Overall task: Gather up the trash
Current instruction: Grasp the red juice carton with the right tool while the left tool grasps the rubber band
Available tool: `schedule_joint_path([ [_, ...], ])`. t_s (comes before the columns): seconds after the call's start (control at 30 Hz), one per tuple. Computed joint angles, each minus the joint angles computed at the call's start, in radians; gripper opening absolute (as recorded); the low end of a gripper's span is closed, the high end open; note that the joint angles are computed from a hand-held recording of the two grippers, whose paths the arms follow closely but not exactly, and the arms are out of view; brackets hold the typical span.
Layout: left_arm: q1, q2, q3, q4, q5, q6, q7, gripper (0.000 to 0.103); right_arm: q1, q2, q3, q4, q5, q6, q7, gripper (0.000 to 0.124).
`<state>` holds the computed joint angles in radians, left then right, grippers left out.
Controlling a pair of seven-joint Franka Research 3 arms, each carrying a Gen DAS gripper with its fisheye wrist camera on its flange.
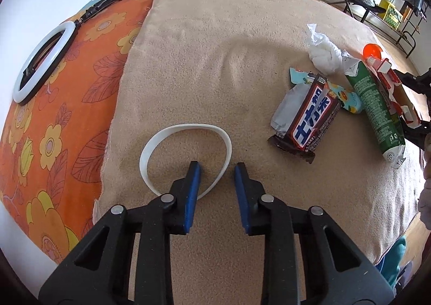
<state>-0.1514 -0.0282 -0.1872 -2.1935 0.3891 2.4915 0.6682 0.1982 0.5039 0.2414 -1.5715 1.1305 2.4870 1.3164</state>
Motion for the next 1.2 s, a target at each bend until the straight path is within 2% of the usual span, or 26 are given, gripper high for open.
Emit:
schedule_joint_path([
  [0.17,0.003,-0.007,0.003,-0.008,-0.015,0.016,-0.002,0.008,-0.006,0.015,0.012,0.018,0.030,0.006,-0.008,0.045],
  [0.27,0.003,-0.014,0.001,-0.011,-0.006,0.017,-0.014,0.004,-0.004,0.032,0.015,0.050,0.030,0.008,-0.003,0.036],
  [0.5,0.006,-0.049,-0.004,-0.029,0.037,0.017,-0.068,0.002,-0.035,-0.033,0.038,-0.009,0.152,-0.005,-0.140,0.019],
  [0.67,0.010,-0.094,-0.005,-0.057,0.038,0.039,-0.093,0.001,-0.013,-0.095,0.012,-0.055,0.185,0.002,-0.186,0.016],
  [0.87,0.010,-0.159,-0.014,-0.097,0.030,0.062,-0.113,0.001,0.027,-0.178,-0.023,-0.100,0.131,0.038,-0.234,0.016],
  [1.2,-0.007,-0.248,-0.047,-0.133,0.037,0.067,-0.152,0.001,0.058,-0.329,-0.068,-0.198,0.085,0.001,-0.314,0.016],
])
